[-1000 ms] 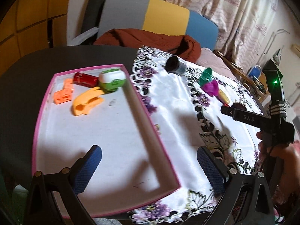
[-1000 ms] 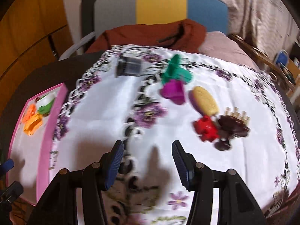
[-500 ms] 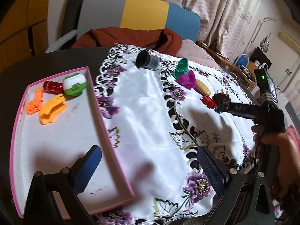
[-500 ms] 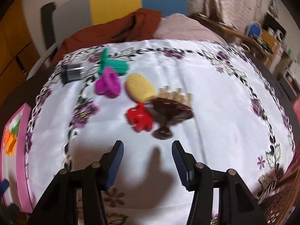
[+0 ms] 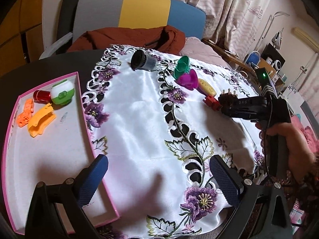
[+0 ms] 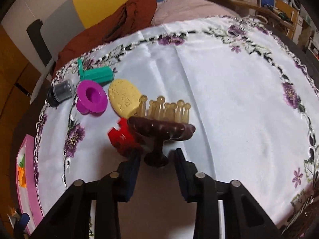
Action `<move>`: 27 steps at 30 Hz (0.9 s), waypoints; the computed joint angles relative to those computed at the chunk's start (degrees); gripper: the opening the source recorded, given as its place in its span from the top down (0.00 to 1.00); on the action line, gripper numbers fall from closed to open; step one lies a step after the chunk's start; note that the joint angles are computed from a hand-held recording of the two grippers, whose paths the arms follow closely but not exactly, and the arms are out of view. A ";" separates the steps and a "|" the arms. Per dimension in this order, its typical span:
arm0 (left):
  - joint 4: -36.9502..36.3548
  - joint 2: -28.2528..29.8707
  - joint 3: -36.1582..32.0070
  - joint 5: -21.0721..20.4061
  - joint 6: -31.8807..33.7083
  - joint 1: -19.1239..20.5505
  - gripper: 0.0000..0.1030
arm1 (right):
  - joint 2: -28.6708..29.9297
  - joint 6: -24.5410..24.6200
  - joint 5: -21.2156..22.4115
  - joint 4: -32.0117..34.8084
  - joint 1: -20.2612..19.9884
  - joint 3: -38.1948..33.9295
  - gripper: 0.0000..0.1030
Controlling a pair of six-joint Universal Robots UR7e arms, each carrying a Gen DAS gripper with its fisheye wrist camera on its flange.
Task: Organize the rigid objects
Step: 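Move the right tool to the dark brown peg comb and grasp it, then lift the brown comb with the right gripper while the left gripper grasps the red K puzzle piece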
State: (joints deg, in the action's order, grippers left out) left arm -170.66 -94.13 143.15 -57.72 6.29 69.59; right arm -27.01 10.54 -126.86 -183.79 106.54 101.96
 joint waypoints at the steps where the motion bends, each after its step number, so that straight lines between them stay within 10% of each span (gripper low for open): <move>1: 0.05 0.20 0.00 -0.06 -0.15 0.05 0.01 | -0.04 -0.28 -0.03 -0.33 -0.01 0.04 0.75; 18: 0.51 1.37 0.06 0.47 -1.46 -0.12 0.01 | -0.65 -5.41 1.90 -23.46 0.97 4.61 0.77; 27: 1.06 2.44 -0.23 0.63 -1.60 -0.64 0.01 | -0.07 -6.38 -0.96 -15.08 0.93 1.44 0.75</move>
